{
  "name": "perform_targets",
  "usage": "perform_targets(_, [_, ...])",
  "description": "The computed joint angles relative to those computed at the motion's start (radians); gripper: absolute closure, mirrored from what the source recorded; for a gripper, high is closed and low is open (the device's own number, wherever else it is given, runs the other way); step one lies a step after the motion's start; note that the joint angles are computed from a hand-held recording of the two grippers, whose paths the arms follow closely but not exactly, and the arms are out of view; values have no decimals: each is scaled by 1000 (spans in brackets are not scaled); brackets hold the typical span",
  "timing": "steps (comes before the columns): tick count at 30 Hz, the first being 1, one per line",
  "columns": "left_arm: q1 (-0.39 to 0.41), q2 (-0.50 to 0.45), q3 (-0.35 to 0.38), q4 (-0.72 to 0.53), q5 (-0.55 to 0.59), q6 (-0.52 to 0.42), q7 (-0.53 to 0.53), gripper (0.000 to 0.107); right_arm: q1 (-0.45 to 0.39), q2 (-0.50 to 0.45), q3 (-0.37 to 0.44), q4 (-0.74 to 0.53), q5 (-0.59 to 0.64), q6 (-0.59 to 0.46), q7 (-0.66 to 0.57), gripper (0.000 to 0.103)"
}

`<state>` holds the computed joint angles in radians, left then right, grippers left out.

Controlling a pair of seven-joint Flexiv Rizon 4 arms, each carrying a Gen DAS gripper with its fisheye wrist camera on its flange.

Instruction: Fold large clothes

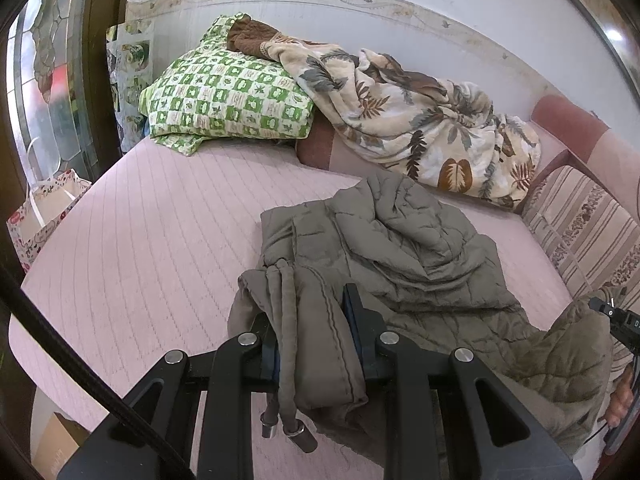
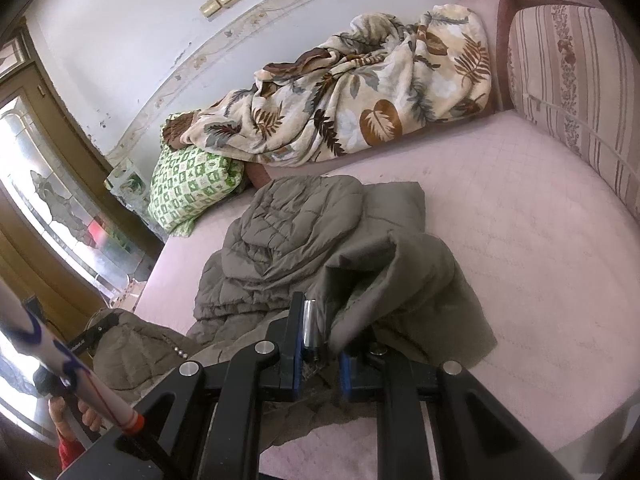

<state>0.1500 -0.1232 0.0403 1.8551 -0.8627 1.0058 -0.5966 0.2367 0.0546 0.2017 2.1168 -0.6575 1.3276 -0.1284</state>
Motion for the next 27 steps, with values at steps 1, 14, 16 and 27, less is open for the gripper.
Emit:
perform_targets(1, [-2, -9, -3, -10, 5, 6, -5, 83, 0, -8, -4, -8, 7, -2, -8, 88])
perform_targets(14, [1, -92, -35, -109, 101, 37, -98, 83, 13, -85, -47, -91, 47, -15, -68, 88])
perform_targets(16, [3, -110, -39, -134, 122, 35, -120, 83, 16, -94, -52, -102, 51, -18, -78, 88])
perform_targets(27, [26, -167, -60, -235, 177, -9, -212, 83, 21, -129, -80, -158, 59, -32, -109, 88])
